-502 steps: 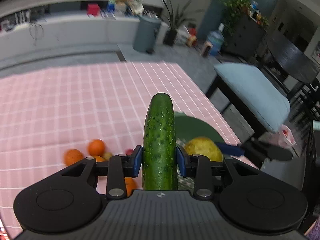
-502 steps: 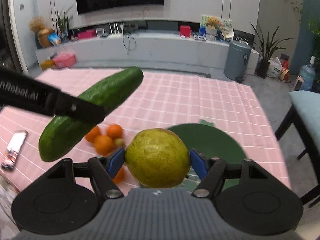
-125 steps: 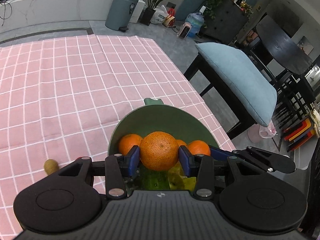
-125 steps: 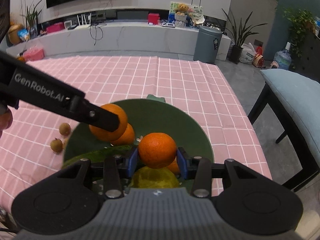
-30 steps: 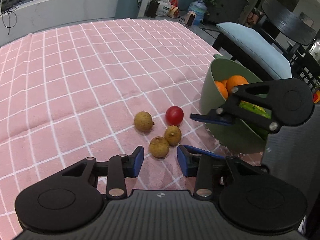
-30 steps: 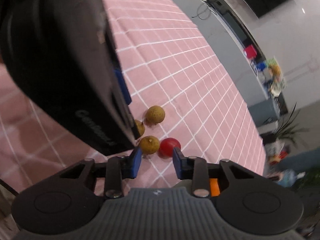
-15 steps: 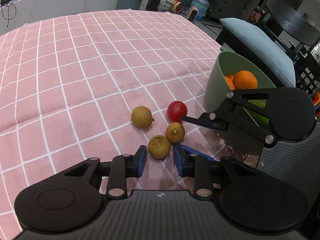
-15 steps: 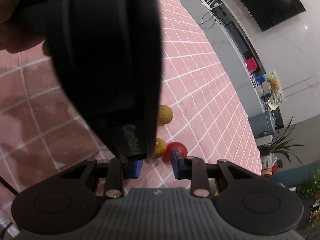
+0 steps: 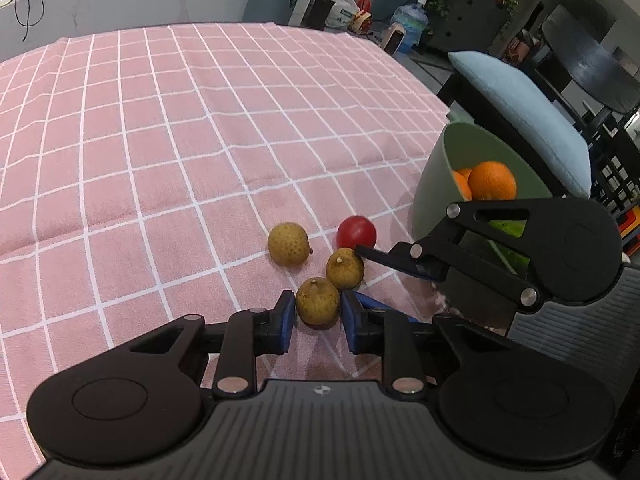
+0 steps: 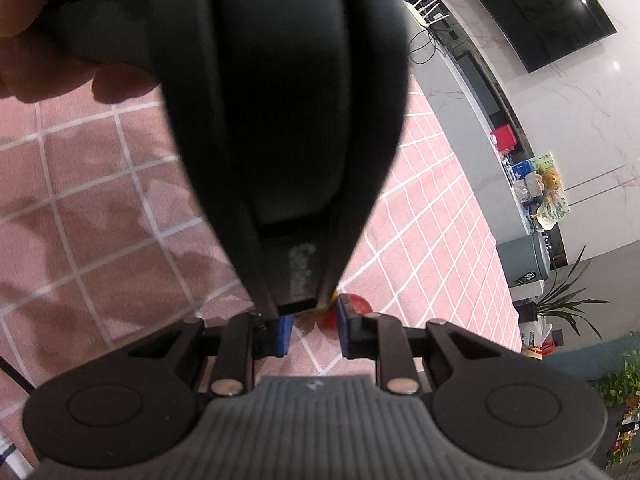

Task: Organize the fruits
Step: 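Grasp a small brown fruit with the left tool while the right tool grasps another, then carry both held brown fruits over the green colander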

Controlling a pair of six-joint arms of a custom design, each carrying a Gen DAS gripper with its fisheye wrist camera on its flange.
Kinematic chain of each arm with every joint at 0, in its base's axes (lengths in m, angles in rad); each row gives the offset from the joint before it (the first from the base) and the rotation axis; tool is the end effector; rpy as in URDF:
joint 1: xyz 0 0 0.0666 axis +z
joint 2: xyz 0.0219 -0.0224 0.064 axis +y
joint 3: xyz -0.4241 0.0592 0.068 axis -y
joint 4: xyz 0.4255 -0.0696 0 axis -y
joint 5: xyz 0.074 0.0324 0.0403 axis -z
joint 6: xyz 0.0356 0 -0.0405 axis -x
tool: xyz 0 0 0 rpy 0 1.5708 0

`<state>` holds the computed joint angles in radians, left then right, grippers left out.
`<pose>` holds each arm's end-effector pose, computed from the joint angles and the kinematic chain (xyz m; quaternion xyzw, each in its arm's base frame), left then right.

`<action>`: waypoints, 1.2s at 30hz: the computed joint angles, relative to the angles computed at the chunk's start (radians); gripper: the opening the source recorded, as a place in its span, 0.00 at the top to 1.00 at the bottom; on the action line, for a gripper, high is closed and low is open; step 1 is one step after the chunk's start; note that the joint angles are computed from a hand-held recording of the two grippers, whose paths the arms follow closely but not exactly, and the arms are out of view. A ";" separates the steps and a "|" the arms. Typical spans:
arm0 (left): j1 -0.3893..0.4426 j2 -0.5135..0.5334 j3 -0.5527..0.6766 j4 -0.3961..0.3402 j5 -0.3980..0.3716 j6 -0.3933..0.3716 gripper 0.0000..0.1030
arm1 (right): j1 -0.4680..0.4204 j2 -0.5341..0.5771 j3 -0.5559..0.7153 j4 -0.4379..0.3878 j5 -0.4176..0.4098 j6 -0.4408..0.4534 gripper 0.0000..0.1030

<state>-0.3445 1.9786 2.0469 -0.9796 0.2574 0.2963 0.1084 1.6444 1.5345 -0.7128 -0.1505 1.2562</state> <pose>0.6964 -0.2599 0.4362 0.0642 0.9370 -0.2164 0.2665 0.6138 0.0718 0.4217 -0.6066 0.7031 -0.1390 0.3440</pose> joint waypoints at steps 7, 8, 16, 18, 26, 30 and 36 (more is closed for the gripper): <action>0.001 -0.050 -0.048 0.076 -0.032 0.035 0.73 | -0.009 -0.029 0.010 -0.017 -0.027 -0.076 0.83; 0.000 -0.058 -0.054 0.086 -0.044 0.041 0.73 | -0.012 -0.035 0.012 -0.020 -0.031 -0.093 0.83; -0.011 -0.088 -0.063 0.202 -0.064 0.089 0.73 | -0.057 -0.104 0.023 -0.036 -0.082 -0.238 0.83; -0.021 -0.088 -0.053 0.226 -0.059 0.084 0.73 | -0.077 -0.120 0.029 -0.037 -0.090 -0.281 0.83; -0.072 -0.022 0.088 0.187 -0.020 -0.007 0.73 | -0.159 -0.110 0.096 -0.086 -0.097 -0.423 0.83; -0.092 0.029 0.167 0.155 0.033 -0.041 0.73 | -0.190 -0.092 0.132 -0.128 -0.078 -0.485 0.83; -0.102 0.088 0.240 0.089 0.090 -0.054 0.73 | -0.243 -0.046 0.188 -0.250 -0.087 -0.610 0.83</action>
